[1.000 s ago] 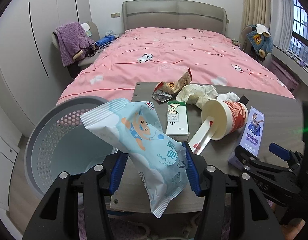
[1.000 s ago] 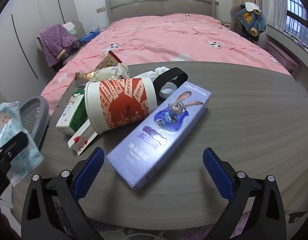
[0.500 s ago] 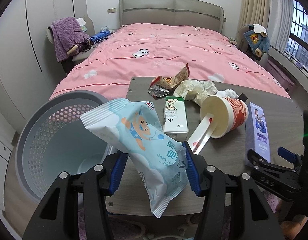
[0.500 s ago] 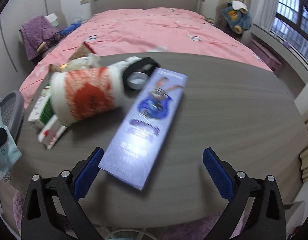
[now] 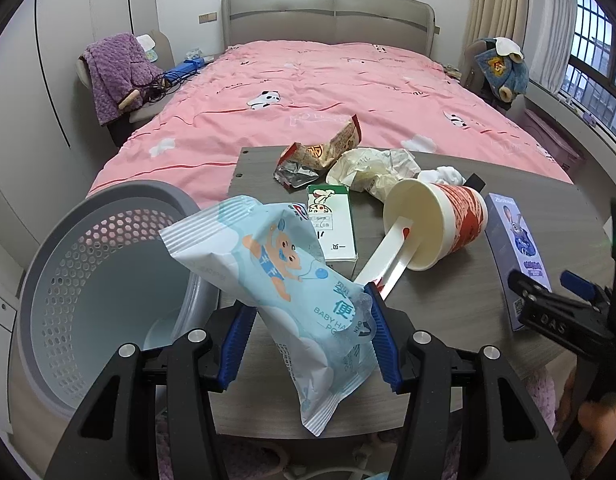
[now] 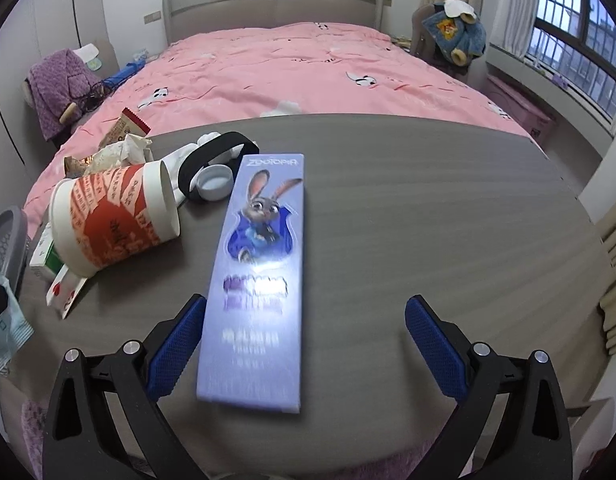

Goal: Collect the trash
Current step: 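Grasp the purple toothpaste box with the right tool while the left tool holds the wipes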

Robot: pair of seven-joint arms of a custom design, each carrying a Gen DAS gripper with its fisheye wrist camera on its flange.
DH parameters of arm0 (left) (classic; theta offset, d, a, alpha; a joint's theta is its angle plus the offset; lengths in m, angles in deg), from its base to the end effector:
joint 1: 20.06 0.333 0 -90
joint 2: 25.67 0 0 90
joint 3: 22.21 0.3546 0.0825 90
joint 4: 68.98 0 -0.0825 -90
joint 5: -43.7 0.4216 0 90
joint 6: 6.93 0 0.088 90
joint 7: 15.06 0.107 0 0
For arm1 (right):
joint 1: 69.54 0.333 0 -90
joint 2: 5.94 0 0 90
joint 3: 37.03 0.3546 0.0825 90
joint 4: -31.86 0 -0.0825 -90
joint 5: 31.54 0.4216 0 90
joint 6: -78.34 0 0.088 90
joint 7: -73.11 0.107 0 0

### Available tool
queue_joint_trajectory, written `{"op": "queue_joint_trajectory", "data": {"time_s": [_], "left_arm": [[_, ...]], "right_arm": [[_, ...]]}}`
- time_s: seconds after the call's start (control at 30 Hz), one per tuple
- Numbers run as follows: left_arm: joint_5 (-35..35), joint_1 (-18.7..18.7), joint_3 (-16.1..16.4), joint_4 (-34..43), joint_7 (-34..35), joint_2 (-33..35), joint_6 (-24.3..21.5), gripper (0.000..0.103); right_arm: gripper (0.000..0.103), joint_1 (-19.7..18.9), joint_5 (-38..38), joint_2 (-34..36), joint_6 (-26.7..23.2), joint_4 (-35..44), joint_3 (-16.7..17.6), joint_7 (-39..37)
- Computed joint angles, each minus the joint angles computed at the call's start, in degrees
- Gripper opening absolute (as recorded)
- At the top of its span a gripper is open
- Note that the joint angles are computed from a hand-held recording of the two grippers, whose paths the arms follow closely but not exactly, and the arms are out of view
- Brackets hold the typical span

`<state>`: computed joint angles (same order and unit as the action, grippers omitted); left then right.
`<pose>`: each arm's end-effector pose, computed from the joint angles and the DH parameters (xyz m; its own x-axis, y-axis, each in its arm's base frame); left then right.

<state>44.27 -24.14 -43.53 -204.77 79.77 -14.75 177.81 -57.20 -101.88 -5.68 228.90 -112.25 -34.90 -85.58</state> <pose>0.5286 -0.2479 0.3359 -0.4891 -0.8722 0.0104 -0.6817 0.3748 -0.6284 0.4618 0.1426 0.2864 -0.5821 -0.8130 0.0137 -0.6587 0.4616 -0.5941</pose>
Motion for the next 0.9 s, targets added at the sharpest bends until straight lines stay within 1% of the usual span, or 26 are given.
{"op": "queue_joint_trajectory", "data": {"time_s": [0.03,0.07,0.1,0.17,0.27,0.33,0.37,0.4,0.43,0.47,0.5,0.57,0.63,0.67,0.77,0.83,0.9], "left_arm": [[0.10,-0.22,0.27,0.06,-0.03,0.08,-0.02,0.053],[0.27,-0.86,0.92,0.22,-0.17,0.18,-0.11,0.053],[0.38,-0.92,1.04,0.33,-0.12,0.31,-0.18,0.053],[0.58,-1.53,1.68,0.67,-0.20,0.56,-0.39,0.053],[0.02,0.68,-0.55,1.03,0.70,1.03,-0.93,0.053],[-0.70,2.78,-2.71,1.18,1.68,1.35,-1.14,0.053],[-0.89,2.92,-2.88,1.26,1.92,1.43,-1.18,0.053],[-1.06,3.07,-3.07,1.33,2.18,1.48,-1.31,0.053],[-1.37,3.69,-3.78,1.41,2.61,1.51,-1.56,0.053],[-1.56,3.53,-3.67,1.45,2.81,1.50,-1.66,0.053],[-1.76,3.45,-3.66,1.40,3.06,1.37,-1.74,0.053],[-2.60,4.55,-4.96,1.14,3.97,1.05,-1.78,0.053],[-3.38,5.00,-5.55,0.86,4.59,0.70,-1.60,0.053],[-3.59,4.86,-5.44,0.72,4.73,0.49,-1.46,0.053],[-5.17,7.77,-8.53,0.18,6.26,0.04,-1.41,0.053],[-5.66,7.91,-8.69,-0.22,6.69,-0.38,-0.83,0.053],[-6.42,10.57,-11.36,-0.63,7.55,-0.72,-0.42,0.053]], "right_arm": [[0.088,-0.17,0.13,0.39,0.15,0.23,-0.18,-0.41],[0.082,-0.31,0.67,1.01,0.43,0.62,-0.37,-1.14],[0.079,-0.36,1.17,1.49,0.54,0.98,-0.52,-1.68],[0.079,-0.39,0.07,1.89,1.27,1.21,-0.89,-0.47],[0.079,-0.35,0.17,2.40,1.80,1.82,-1.19,-1.38],[0.074,-0.47,-0.54,2.65,3.07,2.14,-1.52,-1.15],[0.069,-0.37,-0.82,2.73,3.02,2.35,-1.53,-1.13],[0.062,-0.31,-1.50,2.78,3.21,2.48,-1.59,-0.84],[0.058,-0.24,-1.71,2.77,3.16,2.55,-1.59,-0.77],[0.046,-0.17,-2.10,2.73,3.22,2.53,-1.59,-0.33],[0.043,-0.16,-2.13,2.63,3.34,2.51,-1.59,-0.18],[0.043,-0.37,-3.43,2.30,4.83,2.14,-1.79,1.34],[0.043,-0.46,-4.82,1.64,5.38,1.49,-1.71,3.26],[0.043,-0.44,-5.03,1.26,5.19,1.17,-1.55,3.76],[0.043,-0.43,-5.94,-1.08,4.10,-0.50,-0.84,5.68],[0.043,-0.44,-6.54,-2.76,3.36,-1.65,-0.14,6.77],[0.043,-0.34,-5.75,-4.35,2.40,-2.65,0.69,6.61]]}}
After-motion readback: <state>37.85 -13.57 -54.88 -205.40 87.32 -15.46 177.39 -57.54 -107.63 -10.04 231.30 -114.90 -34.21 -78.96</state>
